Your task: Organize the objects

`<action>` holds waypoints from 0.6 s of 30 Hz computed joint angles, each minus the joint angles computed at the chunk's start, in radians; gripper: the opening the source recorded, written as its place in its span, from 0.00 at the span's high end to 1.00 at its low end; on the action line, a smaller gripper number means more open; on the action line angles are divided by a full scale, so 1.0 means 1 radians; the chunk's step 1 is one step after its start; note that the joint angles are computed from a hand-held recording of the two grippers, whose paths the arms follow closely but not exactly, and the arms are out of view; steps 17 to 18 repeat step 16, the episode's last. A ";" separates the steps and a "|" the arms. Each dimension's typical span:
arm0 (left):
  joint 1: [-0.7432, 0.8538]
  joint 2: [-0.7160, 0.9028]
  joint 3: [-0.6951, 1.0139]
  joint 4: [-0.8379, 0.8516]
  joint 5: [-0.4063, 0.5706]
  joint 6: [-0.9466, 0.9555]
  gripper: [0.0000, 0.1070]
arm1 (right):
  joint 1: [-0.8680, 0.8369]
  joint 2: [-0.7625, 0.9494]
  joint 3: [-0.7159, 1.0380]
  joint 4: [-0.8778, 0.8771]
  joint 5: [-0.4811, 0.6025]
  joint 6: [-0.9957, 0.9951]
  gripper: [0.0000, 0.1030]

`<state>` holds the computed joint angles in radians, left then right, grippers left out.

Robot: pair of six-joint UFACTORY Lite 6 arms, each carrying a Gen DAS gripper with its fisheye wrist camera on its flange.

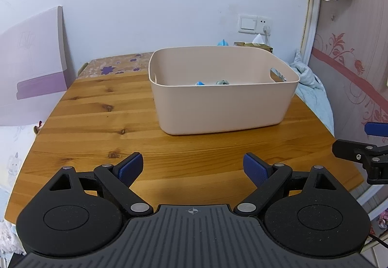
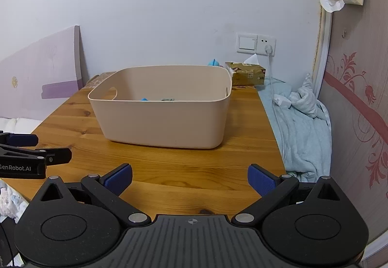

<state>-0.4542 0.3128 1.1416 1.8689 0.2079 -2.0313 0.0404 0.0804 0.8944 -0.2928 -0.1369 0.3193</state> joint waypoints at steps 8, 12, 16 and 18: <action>0.007 0.016 0.025 -0.122 -0.019 0.127 0.15 | 0.004 0.017 0.021 -0.014 0.012 0.017 0.00; 0.016 0.026 0.034 -0.146 -0.025 0.147 0.15 | 0.002 0.031 0.033 -0.027 0.015 0.036 0.00; 0.036 0.058 0.063 -0.168 -0.045 0.168 0.13 | -0.006 0.068 0.063 -0.083 0.023 0.100 0.00; 0.036 0.058 0.063 -0.168 -0.045 0.168 0.13 | -0.006 0.068 0.063 -0.083 0.023 0.100 0.00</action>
